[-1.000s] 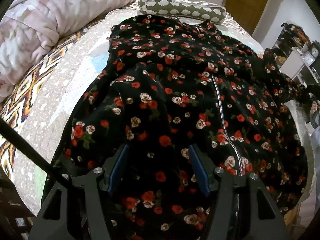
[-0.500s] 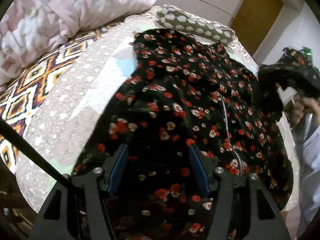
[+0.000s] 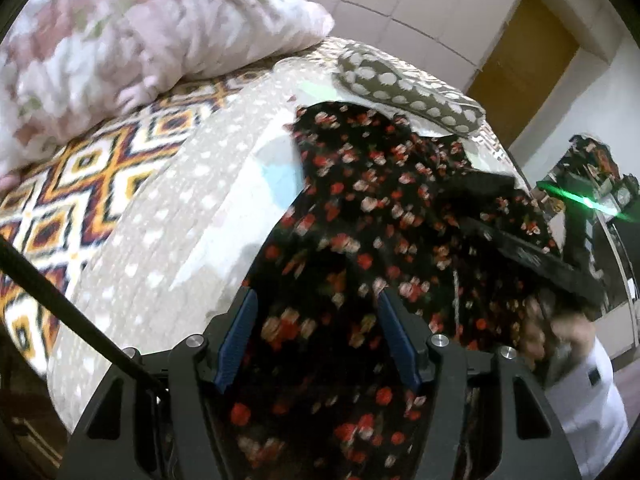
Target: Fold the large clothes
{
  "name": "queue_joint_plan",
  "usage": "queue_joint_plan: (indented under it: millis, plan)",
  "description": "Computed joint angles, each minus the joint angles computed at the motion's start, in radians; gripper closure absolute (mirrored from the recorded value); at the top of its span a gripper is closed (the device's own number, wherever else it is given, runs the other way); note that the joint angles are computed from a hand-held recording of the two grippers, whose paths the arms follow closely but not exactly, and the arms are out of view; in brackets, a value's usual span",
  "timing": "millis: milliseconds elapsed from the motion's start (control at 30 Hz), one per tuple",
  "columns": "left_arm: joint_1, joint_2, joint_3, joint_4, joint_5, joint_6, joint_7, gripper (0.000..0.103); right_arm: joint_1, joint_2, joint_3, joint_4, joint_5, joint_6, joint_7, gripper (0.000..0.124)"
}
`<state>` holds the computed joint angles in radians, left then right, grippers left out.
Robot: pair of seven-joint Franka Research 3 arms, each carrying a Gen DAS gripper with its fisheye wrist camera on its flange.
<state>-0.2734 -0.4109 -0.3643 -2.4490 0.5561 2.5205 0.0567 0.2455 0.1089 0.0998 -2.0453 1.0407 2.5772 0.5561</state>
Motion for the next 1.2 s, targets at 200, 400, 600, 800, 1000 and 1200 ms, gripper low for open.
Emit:
queue_joint_plan:
  millis: [200,400,600,800,1000,1200]
  plan:
    - [0.02,0.236,0.024,0.204,0.068,0.039,0.122,0.032,-0.053,-0.076,-0.052,-0.065,0.078,-0.042,-0.002,0.075]
    - [-0.019,0.538,0.093,0.49,0.053,0.026,0.31,0.032,-0.103,-0.133,-0.108,-0.12,0.146,-0.089,-0.014,0.072]
    - [-0.038,0.726,0.153,0.702,-0.028,0.032,0.404,0.032,-0.118,-0.166,-0.127,-0.163,0.163,-0.088,-0.037,0.071]
    - [-0.041,0.802,0.16,0.829,-0.164,-0.048,0.498,0.097,-0.133,-0.18,-0.143,-0.181,0.178,-0.08,-0.045,0.07]
    - [-0.035,0.544,0.214,0.554,-0.028,0.118,0.313,0.097,-0.136,-0.209,-0.153,-0.173,0.215,-0.09,-0.086,0.07]
    - [0.05,0.487,0.193,0.438,-0.104,0.124,0.3,0.097,-0.127,-0.203,-0.155,-0.148,0.213,-0.116,-0.058,0.071]
